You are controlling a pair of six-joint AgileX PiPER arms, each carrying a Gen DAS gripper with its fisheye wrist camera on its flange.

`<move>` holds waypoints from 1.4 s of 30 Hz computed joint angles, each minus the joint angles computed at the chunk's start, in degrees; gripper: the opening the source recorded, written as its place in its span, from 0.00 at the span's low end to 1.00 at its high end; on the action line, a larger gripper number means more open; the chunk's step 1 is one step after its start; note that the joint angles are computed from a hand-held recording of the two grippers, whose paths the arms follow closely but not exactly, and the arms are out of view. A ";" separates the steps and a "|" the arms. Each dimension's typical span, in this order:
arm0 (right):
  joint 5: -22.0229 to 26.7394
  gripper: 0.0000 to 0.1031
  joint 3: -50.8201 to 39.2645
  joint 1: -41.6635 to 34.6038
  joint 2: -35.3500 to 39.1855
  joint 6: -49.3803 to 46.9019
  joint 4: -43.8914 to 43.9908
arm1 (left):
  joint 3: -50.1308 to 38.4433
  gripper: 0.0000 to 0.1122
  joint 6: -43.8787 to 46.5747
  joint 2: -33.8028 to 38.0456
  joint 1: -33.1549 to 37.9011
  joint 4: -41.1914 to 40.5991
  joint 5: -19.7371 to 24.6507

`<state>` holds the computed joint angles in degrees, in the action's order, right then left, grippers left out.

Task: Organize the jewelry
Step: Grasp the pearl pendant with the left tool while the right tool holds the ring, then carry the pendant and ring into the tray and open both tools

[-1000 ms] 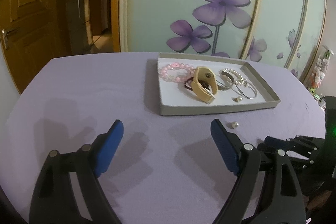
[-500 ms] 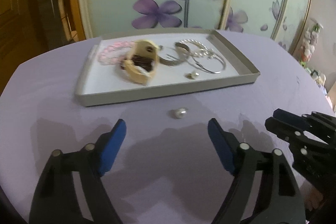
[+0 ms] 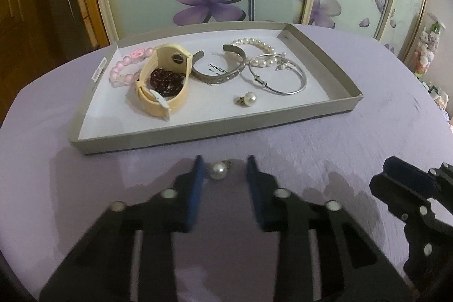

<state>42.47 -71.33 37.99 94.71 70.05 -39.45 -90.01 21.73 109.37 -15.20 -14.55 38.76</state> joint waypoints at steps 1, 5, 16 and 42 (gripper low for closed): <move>-0.06 0.22 0.02 0.05 0.00 -0.01 0.05 | -0.14 0.14 -0.08 0.08 0.00 -0.05 0.07; -0.06 0.22 0.13 0.30 -0.20 -0.09 -0.01 | -0.24 0.13 -0.13 0.15 0.27 -0.53 0.11; 2.51 0.22 -1.14 2.34 -0.11 0.98 -3.03 | 1.27 0.13 5.34 -1.14 3.42 -5.32 0.28; 7.89 0.22 -9.50 7.06 4.48 0.23 -7.33 | 6.80 0.13 28.83 -8.91 15.89 -27.63 2.67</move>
